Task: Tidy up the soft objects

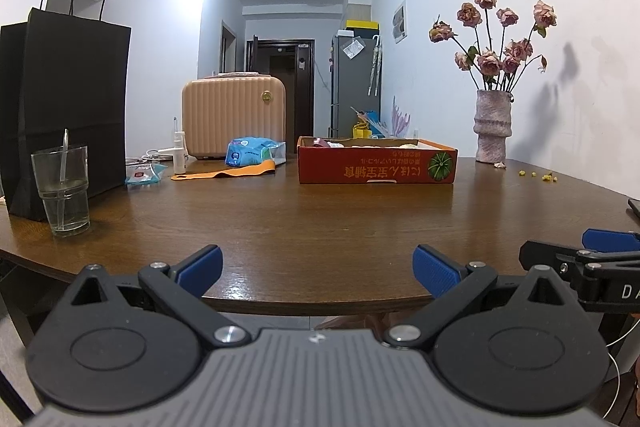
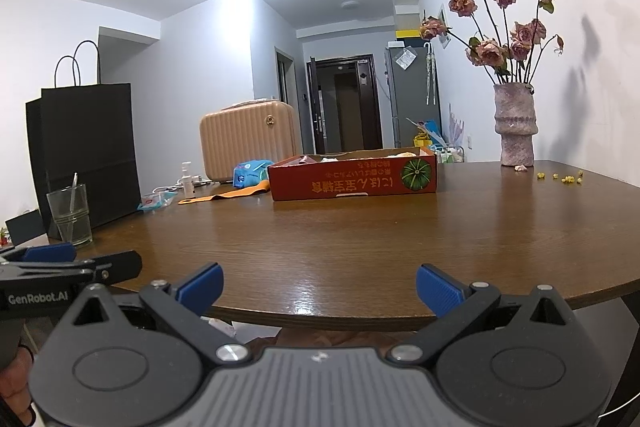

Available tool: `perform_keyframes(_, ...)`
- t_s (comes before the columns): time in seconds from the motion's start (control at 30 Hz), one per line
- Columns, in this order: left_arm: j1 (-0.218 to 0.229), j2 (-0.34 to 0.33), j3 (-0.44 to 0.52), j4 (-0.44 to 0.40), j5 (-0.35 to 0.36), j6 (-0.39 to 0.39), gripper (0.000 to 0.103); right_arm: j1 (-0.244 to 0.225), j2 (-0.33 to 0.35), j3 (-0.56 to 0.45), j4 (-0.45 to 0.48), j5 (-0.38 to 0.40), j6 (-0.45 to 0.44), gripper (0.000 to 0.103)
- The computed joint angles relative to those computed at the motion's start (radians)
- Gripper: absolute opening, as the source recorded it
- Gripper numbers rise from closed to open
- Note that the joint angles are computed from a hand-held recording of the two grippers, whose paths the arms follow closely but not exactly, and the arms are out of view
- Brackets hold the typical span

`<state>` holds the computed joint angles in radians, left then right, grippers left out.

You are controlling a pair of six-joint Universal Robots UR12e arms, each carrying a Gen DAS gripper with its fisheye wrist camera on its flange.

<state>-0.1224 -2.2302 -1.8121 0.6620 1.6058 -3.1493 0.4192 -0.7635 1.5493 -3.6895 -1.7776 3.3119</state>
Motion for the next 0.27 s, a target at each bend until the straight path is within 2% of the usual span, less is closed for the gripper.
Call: perform_keyframes(0.27,0.001,-0.003,0.0,0.015,-0.002,0.001,0.103,-0.001,0.0,0.0,-0.003,0.001,-0.003,0.103)
